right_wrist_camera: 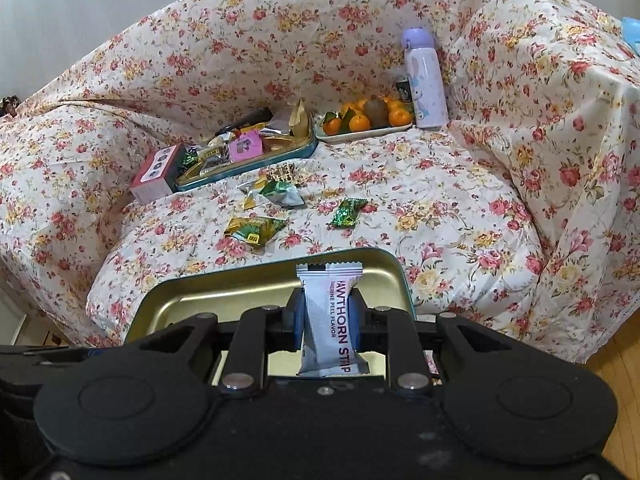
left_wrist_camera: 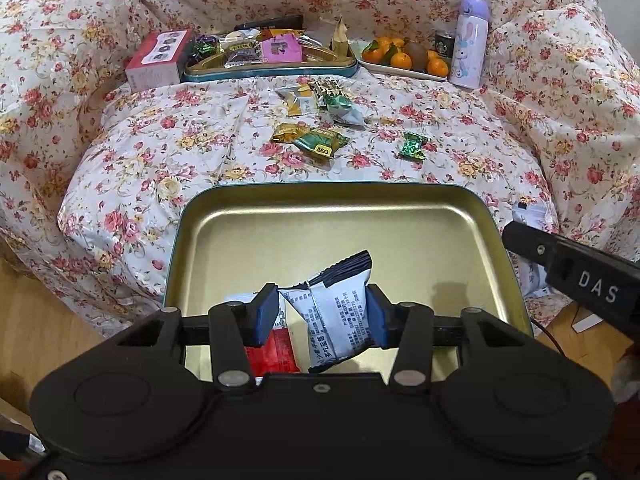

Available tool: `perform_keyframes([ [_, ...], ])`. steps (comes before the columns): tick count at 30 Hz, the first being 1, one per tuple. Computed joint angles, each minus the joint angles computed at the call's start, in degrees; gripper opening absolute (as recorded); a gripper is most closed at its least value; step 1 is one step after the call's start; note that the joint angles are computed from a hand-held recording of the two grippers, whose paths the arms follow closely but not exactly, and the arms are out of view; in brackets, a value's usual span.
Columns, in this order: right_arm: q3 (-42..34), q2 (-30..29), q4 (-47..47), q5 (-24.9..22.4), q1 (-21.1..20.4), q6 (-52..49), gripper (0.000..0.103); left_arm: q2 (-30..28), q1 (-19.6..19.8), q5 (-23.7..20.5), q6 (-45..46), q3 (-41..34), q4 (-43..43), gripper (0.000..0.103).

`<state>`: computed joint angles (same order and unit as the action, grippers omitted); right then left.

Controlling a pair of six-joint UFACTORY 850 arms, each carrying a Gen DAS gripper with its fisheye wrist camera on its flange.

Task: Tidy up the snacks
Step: 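Open left tool to drop white packet while right tool drops HAWTHORN STRIP packet, then lift both open tools up out of the gold tray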

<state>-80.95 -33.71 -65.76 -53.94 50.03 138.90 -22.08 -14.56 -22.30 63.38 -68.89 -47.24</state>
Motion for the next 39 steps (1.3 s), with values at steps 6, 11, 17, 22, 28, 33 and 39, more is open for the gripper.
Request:
perform_keyframes([
  [6,0.3,0.1,0.7,1.0,-0.1,-0.4,0.024,0.2,-0.2,-0.3,1.1,0.4,0.2,0.055],
  [11,0.6,0.3,0.5,1.5,-0.1,0.0,0.024,1.1,-0.4,0.8,4.4,1.3,-2.2,0.056],
  [17,1.1,0.6,-0.1,2.1,-0.1,0.9,0.027,1.1,-0.5,1.7,3.0,1.4,-1.0,0.056],
  [22,1.0,0.5,-0.3,1.6,0.0,1.3,0.032,0.9,-0.5,2.1,1.3,1.3,0.5,0.056],
  [28,0.9,0.5,0.2,2.0,-0.1,0.5,0.032,0.7,-0.7,3.2,-3.1,1.1,4.1,0.056],
  [33,0.6,0.4,1.2,3.4,-0.4,-1.2,0.034,0.3,-1.0,4.0,-8.6,0.8,9.2,0.056],
  [39,0.3,0.2,2.5,5.0,-0.7,-3.2,0.039,0.0,-1.0,4.6,-13.8,0.5,13.6,0.056],
])
